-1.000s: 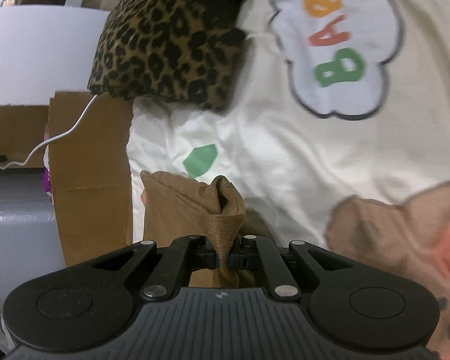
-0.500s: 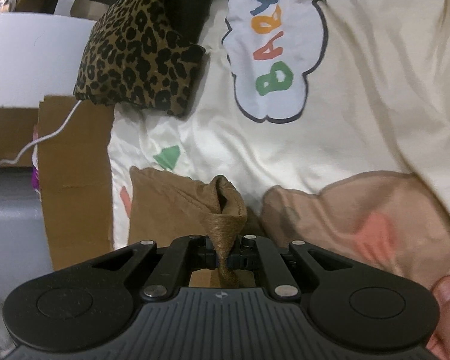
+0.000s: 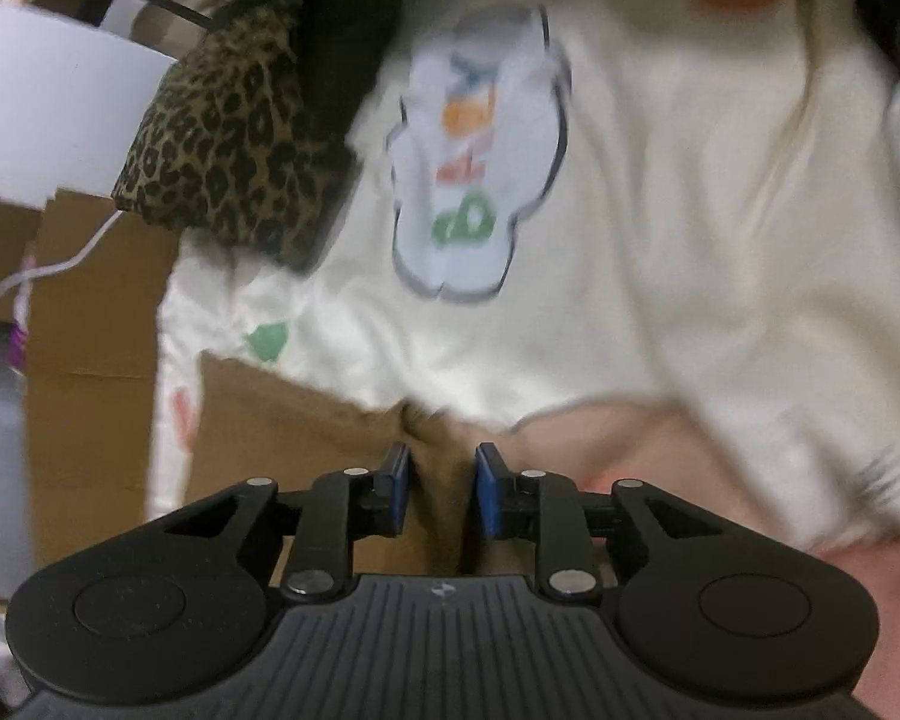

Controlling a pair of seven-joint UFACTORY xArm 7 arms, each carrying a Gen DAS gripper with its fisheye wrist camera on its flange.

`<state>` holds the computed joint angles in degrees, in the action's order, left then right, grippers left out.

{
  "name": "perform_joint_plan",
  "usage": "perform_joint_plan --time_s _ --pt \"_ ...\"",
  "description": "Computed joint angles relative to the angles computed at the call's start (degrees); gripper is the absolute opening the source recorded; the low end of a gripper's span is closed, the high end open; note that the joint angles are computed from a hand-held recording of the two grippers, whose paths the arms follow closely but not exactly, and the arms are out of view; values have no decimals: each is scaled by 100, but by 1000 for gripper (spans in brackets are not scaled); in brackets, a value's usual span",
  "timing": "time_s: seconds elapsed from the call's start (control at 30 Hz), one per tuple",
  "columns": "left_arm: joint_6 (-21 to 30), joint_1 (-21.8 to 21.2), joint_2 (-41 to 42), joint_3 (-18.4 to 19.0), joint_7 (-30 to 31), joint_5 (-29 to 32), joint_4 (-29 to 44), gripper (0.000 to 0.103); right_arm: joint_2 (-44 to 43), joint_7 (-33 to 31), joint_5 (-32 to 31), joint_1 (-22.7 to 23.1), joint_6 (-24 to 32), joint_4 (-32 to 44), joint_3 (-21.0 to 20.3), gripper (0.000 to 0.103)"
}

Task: Fold clothes
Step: 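Lift the held shirt edge up off the duvet with both tools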

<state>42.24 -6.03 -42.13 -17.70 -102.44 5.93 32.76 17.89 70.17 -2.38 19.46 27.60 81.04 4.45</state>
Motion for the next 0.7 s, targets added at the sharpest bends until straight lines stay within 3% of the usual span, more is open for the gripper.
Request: perform_joint_plan --time_s 0.17,0.23,0.3,0.4,0.5,0.63,0.7 --pt "-144 -24 -117 54 -199 -173 -208 6 -97 512 -1512 456 77 207 -420 25" --pt "-133 -38 -100 41 -144 -141 -182 6 -93 426 -1598 401 -235 203 -341 25" --pt "-168 -40 -130 28 -147 -133 -200 6 -14 -19 -1319 244 -584 267 -102 25" --pt "-216 -23 -167 -4 -196 -129 -233 6 231 -1442 -515 -51 -896 544 505 25" --pt "-214 -16 -167 -31 -197 -98 -221 6 407 -2316 -346 76 -812 738 660 25" --pt "-276 -31 -209 -26 -197 -102 -265 6 681 -3490 350 53 -644 899 1149 25" --pt "-293 -36 -229 -28 -196 -107 -279 7 782 -3735 350 279 -470 990 1071 25"
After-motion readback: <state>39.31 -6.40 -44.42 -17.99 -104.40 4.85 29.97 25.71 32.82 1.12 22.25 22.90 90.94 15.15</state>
